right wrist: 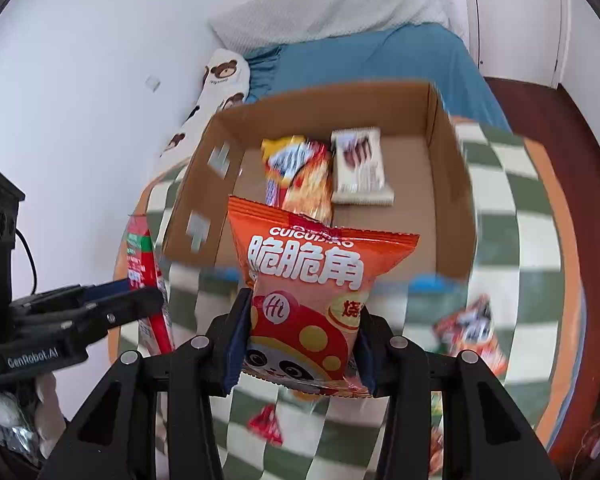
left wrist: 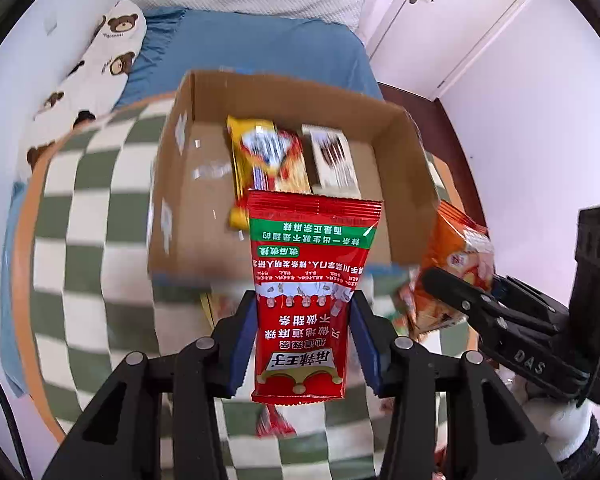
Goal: Organize snacks
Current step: 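Carry the red sachet with the left tool while the right tool carries the orange chip bag to the box, then release the red sachet into the box with the left tool while the right tool releases the chip bag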
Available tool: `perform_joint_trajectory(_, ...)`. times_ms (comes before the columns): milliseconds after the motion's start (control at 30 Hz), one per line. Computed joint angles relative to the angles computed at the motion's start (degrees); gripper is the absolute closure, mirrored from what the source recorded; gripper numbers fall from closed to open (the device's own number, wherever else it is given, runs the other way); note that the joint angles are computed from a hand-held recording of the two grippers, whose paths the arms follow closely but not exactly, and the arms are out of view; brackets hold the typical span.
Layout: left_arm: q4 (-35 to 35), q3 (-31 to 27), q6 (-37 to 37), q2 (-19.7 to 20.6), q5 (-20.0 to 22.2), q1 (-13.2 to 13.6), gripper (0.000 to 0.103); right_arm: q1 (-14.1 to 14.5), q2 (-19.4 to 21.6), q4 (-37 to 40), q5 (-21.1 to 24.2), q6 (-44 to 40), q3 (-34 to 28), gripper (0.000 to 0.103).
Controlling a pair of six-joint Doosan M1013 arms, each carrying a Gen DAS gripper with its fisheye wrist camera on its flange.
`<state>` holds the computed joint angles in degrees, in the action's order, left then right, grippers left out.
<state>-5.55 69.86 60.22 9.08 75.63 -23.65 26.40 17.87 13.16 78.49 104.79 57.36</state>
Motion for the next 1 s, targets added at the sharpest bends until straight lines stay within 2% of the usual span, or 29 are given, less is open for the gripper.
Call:
perform_joint_trajectory(200, 0.1, -9.1, 0.9, 7.9, 5.8, 3.8, 0.061, -0.4, 6.1, -0.6, 2.9, -0.2, -7.7, 0.055)
perform_joint_trajectory(400, 0.3, -14.1, 1.6, 13.9, 11.9, 6.4, 0.061, -0.4, 10.4, -0.8, 5.9, 0.2, -10.3, 0.055)
perform_joint_trajectory(567, 2.0, -14.9, 2.5, 16.3, 15.1, 6.8, 0.06, -0.4, 12.6, -0.6, 7.9, 0.9, -10.1, 0.055)
perform_joint_trajectory(600, 1.4, -15.9, 1.5, 17.1, 17.9, 6.9, 0.059, -0.4, 12.7, -0.7, 8.0, 1.0, -9.8, 0.055)
perform_joint_trajectory(667, 1.2, -15.6, 1.5, 17.3, 18.5, 6.9, 0.058, -0.5, 13.1, -0.3, 8.5, 1.2, -9.4, 0.055)
perform_joint_trajectory(733, 1.1, -15.4, 1.7, 17.7, 19.7, 6.8, 0.053, -0.9, 14.1, 1.1, 10.6, 2.2, -9.6, 0.054)
perform_joint_trajectory(767, 0.6, -15.2, 1.8, 17.8, 19.7, 6.9, 0.051, -1.0, 14.7, 1.3, 11.7, 2.8, -9.8, 0.043)
perform_joint_trajectory(800, 0.1, -14.6, 1.6, 17.6, 19.1, 7.0, 0.048, -1.1, 15.2, 1.4, 12.9, 3.0, -10.1, 0.025)
perform_joint_trajectory(867, 0.1, -13.9, 1.5, 17.2, 18.0, 6.9, 0.041, -1.0, 15.6, 0.3, 13.8, 3.5, -10.2, 0.008)
perform_joint_trajectory(933, 0.2, -13.6, 1.5, 16.9, 17.3, 6.7, 0.027, -0.9, 15.6, -0.1, 13.6, 3.1, -10.1, 0.008)
perform_joint_trajectory(1000, 1.1, -13.1, 0.9, 16.5, 16.2, 6.4, 0.026, -0.8, 15.5, -1.0, 13.6, 3.0, -10.2, 0.008)
